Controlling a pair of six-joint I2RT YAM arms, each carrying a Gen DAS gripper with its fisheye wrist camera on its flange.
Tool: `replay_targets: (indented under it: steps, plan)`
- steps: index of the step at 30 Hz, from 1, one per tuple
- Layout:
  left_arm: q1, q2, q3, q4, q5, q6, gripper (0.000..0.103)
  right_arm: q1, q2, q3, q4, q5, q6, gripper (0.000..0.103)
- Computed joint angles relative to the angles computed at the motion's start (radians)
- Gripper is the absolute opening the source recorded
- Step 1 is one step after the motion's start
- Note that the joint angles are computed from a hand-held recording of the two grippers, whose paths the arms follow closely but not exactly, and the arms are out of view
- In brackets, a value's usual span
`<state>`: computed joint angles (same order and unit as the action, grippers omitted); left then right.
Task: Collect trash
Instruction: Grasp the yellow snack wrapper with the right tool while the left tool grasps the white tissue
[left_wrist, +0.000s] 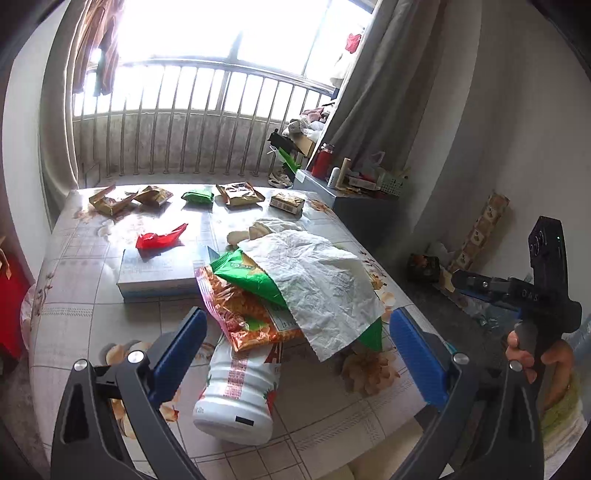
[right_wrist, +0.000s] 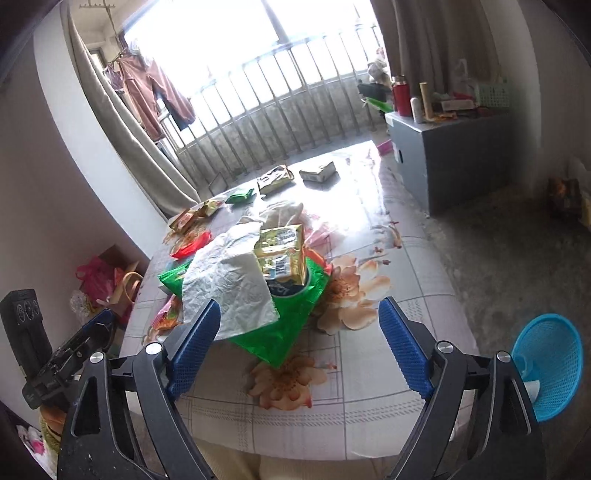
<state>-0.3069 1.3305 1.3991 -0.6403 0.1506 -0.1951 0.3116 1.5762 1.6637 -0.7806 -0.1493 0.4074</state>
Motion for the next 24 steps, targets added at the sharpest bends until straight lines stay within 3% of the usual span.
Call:
replay_targets:
  steps: [2,7,13,19,24]
  plan:
    - [0.013,0.076,0.103,-0.038,0.054,0.054,0.097,-0.008,0.076,0.084,-0.026,-0.05,0.022,0.073]
    - [0.009,0.389,0.5,-0.261,0.12,0.136,0.092,-0.066,0.28,0.285,-0.085,-0.186,0.074,0.064]
    - [-0.051,0.69,0.831,-0.455,0.003,0.234,0.084,-0.113,0.443,0.441,-0.149,-0.336,0.144,0.059]
    - [-0.052,0.756,0.856,-0.463,-0.074,0.211,0.066,-0.119,0.557,0.609,-0.246,-0.41,0.102,0.059]
    - [-0.048,0.75,0.86,-0.473,-0.096,0.2,0.053,-0.132,0.75,0.904,-0.389,-0.491,0.066,0.059]
